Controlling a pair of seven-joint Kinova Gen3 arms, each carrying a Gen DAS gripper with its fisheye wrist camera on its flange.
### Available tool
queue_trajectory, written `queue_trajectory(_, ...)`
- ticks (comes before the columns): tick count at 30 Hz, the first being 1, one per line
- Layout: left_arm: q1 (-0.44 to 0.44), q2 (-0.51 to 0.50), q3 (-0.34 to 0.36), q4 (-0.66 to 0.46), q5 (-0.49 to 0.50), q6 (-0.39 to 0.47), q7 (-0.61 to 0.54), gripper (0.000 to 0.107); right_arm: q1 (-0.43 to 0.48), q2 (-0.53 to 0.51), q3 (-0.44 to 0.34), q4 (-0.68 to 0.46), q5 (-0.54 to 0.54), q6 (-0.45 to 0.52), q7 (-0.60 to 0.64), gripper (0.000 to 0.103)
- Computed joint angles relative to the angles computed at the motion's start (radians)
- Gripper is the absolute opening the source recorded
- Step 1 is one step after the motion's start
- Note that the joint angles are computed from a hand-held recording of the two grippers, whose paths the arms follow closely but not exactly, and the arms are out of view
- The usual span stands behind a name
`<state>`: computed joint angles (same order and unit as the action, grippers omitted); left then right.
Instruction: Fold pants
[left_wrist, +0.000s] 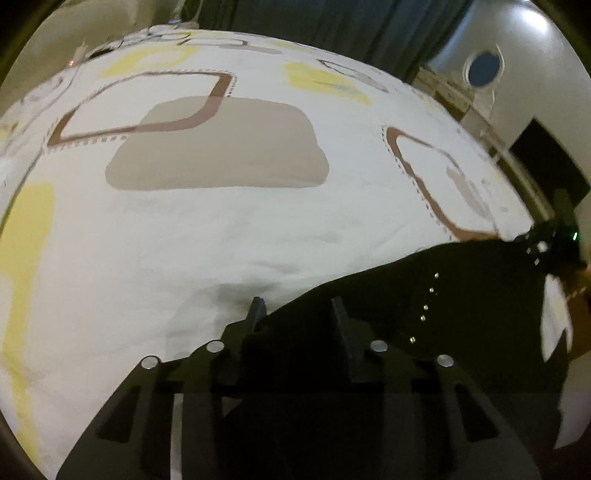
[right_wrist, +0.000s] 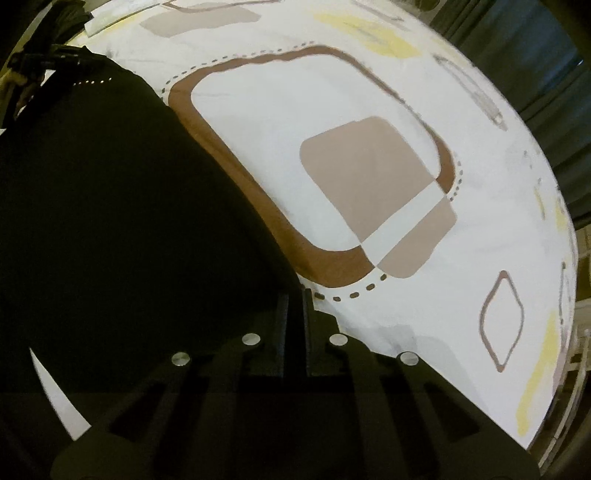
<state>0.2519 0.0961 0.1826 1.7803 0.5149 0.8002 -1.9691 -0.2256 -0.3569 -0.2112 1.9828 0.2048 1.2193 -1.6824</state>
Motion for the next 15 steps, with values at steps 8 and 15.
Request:
queue_trajectory(8, 0.034, -0.005, 0.011, -0.014, -0.059, -0.005, 0.042, 0.017, 0.01, -0.095, -0.094, 0.032, 0.048, -0.001, -0.12, 0.006)
queue_trajectory(15, 0.023, -0.034, 0.006, 0.009, 0.003, -0.015, -0.005, 0.014, 0.029, -0.179, -0.171, 0.034, 0.055, 0.032, -0.19, 0.006)
